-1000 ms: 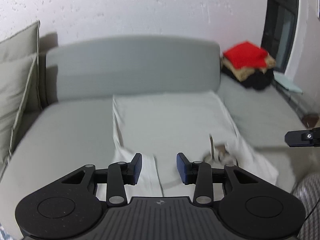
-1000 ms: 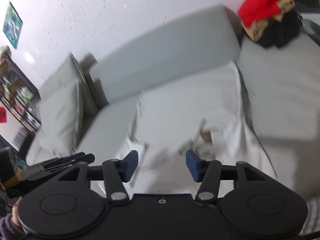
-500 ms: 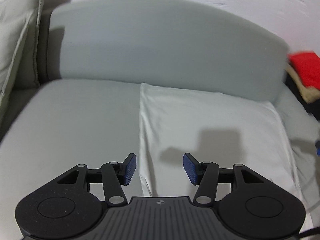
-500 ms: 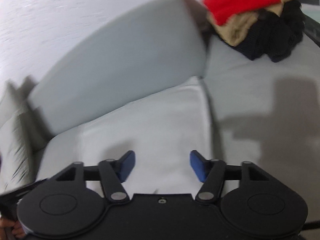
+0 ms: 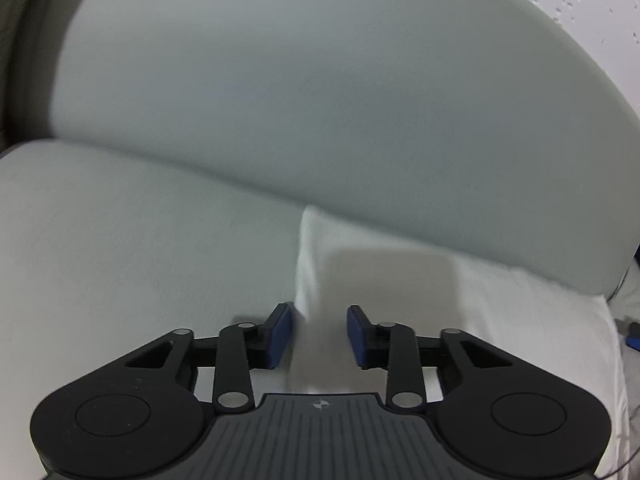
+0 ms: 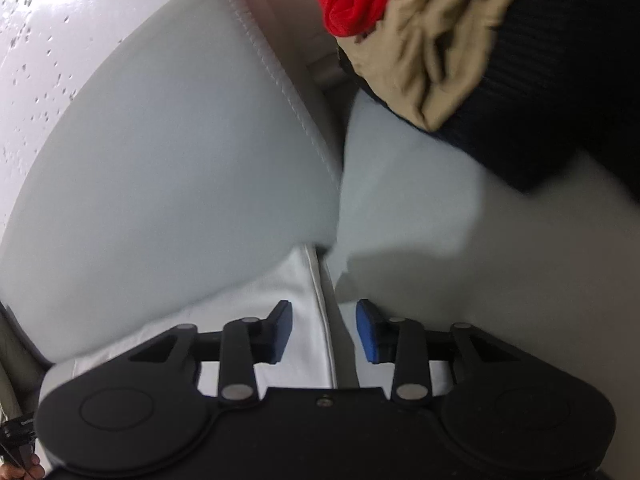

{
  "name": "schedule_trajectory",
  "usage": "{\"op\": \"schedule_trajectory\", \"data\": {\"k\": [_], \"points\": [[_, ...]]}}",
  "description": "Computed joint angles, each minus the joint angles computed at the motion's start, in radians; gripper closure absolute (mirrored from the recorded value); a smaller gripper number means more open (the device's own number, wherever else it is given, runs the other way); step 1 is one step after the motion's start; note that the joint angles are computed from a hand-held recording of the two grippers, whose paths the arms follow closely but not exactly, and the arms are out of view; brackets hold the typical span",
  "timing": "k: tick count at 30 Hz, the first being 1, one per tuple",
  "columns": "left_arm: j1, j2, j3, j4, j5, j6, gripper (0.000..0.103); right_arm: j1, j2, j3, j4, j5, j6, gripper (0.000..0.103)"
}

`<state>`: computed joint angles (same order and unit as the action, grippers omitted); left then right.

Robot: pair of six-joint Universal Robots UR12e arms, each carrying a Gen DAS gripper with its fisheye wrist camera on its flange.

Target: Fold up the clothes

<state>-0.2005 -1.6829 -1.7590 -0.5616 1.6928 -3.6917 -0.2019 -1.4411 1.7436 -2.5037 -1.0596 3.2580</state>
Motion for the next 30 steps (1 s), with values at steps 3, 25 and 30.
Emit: {"op": "schedule_trajectory", "data": {"k": [3, 25, 30], "points": [[0.000, -0.034, 0.043, -0.015, 0.016, 0.030, 0.083, 0.017, 0.044, -0.044, 0.020, 0.004, -0.001, 0.075], [-0.198, 0.153, -0.013, 0.009, 0.318, 0.064, 0.101, -0.047, -0.210, 0.146, -0.133, 0.105, 0.079, 0.096], [-0.299, 0.275, -0.084, -0.081, 0.380, -0.079, 0.101, -0.145, -0.386, 0.215, 0.064, 0.204, 0.024, 0.096]]}}
